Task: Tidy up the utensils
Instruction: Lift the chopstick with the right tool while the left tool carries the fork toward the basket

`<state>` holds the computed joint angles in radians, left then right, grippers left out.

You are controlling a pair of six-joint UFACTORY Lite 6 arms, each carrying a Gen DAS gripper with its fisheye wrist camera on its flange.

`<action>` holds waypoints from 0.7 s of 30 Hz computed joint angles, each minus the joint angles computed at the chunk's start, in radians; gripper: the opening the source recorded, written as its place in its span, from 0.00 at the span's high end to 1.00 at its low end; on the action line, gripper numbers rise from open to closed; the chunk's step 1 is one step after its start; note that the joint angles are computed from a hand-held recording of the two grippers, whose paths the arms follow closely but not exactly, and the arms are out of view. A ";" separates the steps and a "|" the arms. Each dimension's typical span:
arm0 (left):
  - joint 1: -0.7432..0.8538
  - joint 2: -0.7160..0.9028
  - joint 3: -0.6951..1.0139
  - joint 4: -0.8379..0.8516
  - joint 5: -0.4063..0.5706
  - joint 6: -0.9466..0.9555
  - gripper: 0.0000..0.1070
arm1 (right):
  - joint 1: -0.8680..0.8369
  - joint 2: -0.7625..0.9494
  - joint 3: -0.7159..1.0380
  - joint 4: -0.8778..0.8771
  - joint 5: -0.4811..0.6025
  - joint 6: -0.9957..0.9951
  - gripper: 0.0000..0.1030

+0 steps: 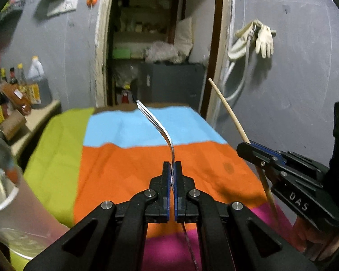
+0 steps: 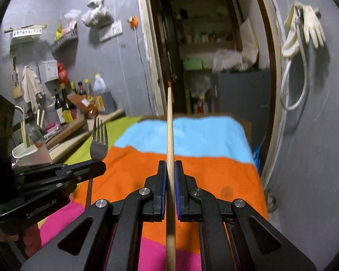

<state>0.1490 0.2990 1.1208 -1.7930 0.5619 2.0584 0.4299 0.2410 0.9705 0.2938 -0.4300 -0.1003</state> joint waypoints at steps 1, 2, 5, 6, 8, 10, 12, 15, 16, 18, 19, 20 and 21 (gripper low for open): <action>0.005 -0.018 -0.013 -0.028 0.006 0.024 1.00 | 0.013 -0.002 0.000 0.024 -0.017 -0.021 0.96; 0.007 -0.026 -0.019 -0.059 0.006 0.054 1.00 | 0.031 -0.006 -0.001 0.058 -0.044 -0.052 0.96; 0.040 -0.075 -0.050 -0.087 0.017 0.102 1.00 | 0.068 -0.014 -0.001 0.103 -0.108 -0.096 0.96; 0.044 -0.089 -0.056 -0.090 0.017 0.103 1.00 | 0.078 -0.020 -0.008 0.107 -0.131 -0.099 0.96; 0.060 -0.114 -0.067 -0.101 0.022 0.108 1.00 | 0.106 -0.028 -0.013 0.133 -0.183 -0.120 0.96; 0.082 -0.134 -0.074 -0.098 0.033 0.107 1.00 | 0.125 -0.038 -0.018 0.144 -0.220 -0.123 0.96; 0.106 -0.148 -0.075 -0.091 0.043 0.099 1.00 | 0.144 -0.042 -0.015 0.153 -0.258 -0.125 0.96; 0.142 -0.170 -0.071 -0.068 0.063 0.071 1.00 | 0.169 -0.040 0.007 0.157 -0.289 -0.123 0.96; 0.155 -0.178 -0.070 -0.065 0.068 0.067 1.00 | 0.178 -0.033 0.022 0.159 -0.296 -0.122 0.96; 0.177 -0.197 -0.071 -0.051 0.080 0.051 1.00 | 0.188 -0.026 0.040 0.151 -0.311 -0.108 0.95; 0.191 -0.204 -0.069 -0.044 0.089 0.045 1.00 | 0.194 -0.018 0.055 0.146 -0.316 -0.099 0.95; 0.206 -0.211 -0.068 -0.040 0.098 0.039 1.00 | 0.203 -0.014 0.060 0.149 -0.328 -0.096 0.95; 0.218 -0.214 -0.062 -0.031 0.105 0.031 1.00 | 0.213 -0.006 0.073 0.150 -0.342 -0.095 0.96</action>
